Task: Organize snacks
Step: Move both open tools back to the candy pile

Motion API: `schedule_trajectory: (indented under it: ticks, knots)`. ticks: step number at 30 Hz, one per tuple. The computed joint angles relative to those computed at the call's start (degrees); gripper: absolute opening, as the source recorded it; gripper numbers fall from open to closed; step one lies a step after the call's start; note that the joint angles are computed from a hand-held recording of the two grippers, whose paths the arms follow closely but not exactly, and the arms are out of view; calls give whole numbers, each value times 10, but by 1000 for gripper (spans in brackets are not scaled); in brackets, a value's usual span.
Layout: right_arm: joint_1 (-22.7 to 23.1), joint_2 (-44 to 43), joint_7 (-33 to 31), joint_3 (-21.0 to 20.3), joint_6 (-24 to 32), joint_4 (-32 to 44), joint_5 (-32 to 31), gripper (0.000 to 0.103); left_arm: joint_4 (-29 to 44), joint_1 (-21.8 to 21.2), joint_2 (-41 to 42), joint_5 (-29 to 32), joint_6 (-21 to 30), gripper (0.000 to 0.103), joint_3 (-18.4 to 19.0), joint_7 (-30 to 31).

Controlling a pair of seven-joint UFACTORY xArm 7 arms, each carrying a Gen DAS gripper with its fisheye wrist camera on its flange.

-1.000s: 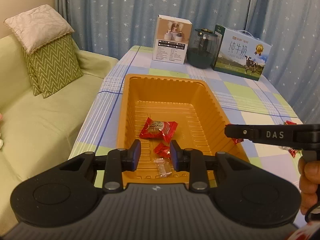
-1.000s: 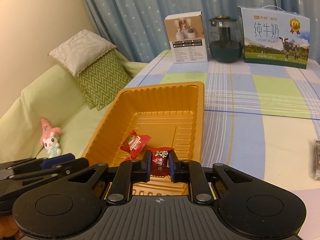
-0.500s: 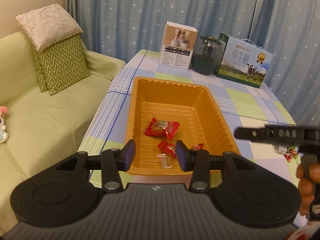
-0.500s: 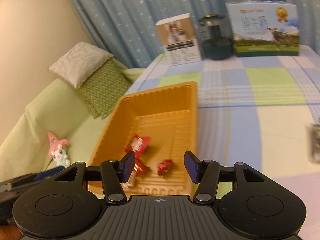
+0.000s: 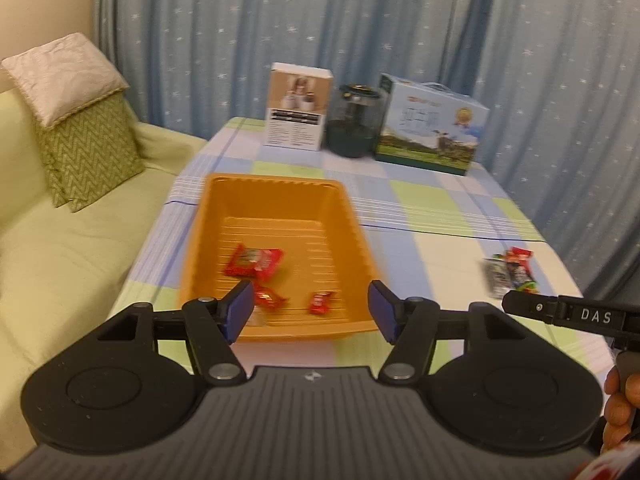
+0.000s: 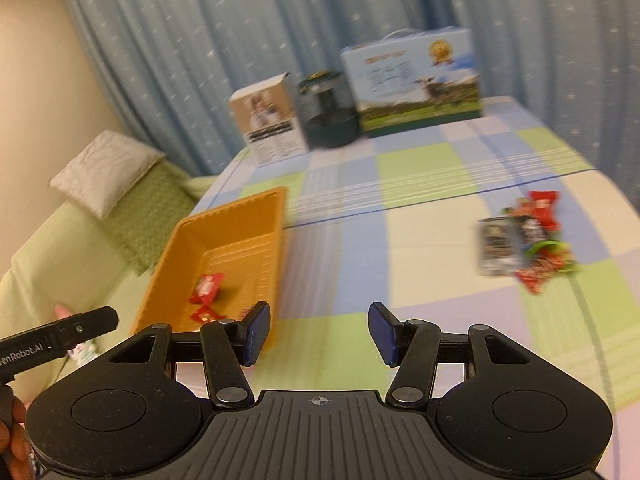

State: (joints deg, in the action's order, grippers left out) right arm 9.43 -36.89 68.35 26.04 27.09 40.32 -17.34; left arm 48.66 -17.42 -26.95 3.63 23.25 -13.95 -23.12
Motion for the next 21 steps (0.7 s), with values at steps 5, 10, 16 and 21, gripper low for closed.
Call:
schedule_trajectory:
  ticks: [5, 10, 16, 21]
  knots:
    - [14, -84, 5, -11, 61, -35, 16, 55, 14, -19, 3, -3, 7, 66, -18, -6]
    - [19, -162, 3, -21, 117, -66, 34, 55, 33, -39, 20, 2, 6, 76, -36, -11]
    - [10, -247, -6, -34, 177, -96, 49, 55, 59, -58, 55, 12, 2, 83, -53, -27]
    - [-1, -301, -19, -46, 213, -116, 60, 55, 84, -76, 89, 23, 2, 84, -59, -30]
